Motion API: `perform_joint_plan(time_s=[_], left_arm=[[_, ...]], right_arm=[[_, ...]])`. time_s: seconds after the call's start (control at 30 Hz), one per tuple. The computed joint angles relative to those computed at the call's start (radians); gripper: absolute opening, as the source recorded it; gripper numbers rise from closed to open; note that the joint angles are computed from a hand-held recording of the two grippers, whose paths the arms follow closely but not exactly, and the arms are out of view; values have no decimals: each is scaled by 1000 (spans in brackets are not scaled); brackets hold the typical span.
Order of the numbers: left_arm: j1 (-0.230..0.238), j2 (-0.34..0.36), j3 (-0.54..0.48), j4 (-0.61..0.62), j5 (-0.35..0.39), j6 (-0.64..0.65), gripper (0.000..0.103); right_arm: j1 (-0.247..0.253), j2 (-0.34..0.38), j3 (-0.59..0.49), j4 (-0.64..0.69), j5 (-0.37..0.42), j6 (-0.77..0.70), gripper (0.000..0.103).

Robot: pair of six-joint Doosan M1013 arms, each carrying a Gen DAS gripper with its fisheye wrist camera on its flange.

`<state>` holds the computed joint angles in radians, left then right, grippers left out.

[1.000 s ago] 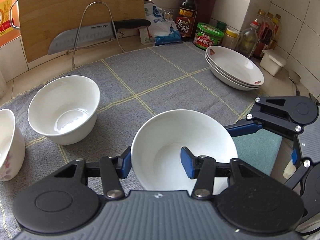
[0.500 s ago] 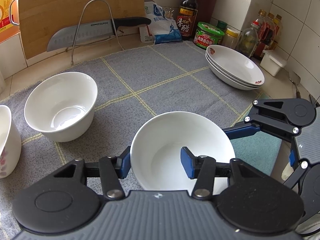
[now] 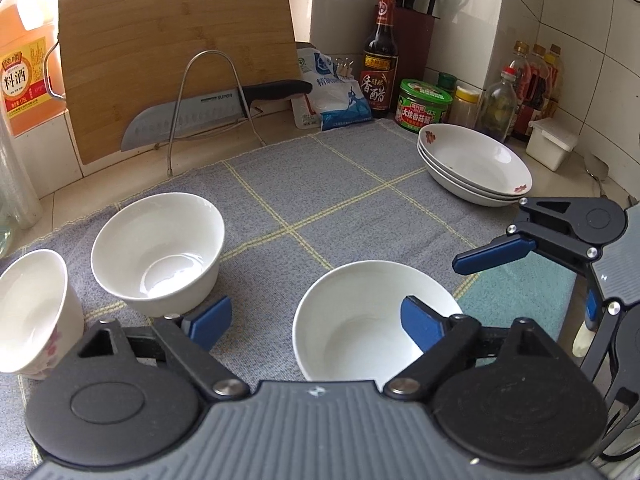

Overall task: Organize plates and bowls
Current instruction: 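Lower the bowl onto the towel and open the left tool, then withdraw the left tool from the bowl while the right tool moves toward another white bowl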

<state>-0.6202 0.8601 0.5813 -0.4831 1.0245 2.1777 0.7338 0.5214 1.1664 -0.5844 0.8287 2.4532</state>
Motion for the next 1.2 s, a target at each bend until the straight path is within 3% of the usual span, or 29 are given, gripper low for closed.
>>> perform_joint_plan(time_s=[0.27, 0.43, 0.6, 1.2], left_arm=[[2, -48, 84, 66, -127, -29, 94], [3, -67, 129, 144, -224, -89, 94], [1, -64, 143, 235, -276, -168, 94], [-23, -9, 89, 378, -308, -363, 94]], right_arm=[[-14, 16, -45, 3, 39, -51, 103], [-29, 25, -70, -5, 26, -57, 103], [-50, 37, -102, 24, 15, -89, 103], [-118, 103, -222, 244, 35, -344, 103]])
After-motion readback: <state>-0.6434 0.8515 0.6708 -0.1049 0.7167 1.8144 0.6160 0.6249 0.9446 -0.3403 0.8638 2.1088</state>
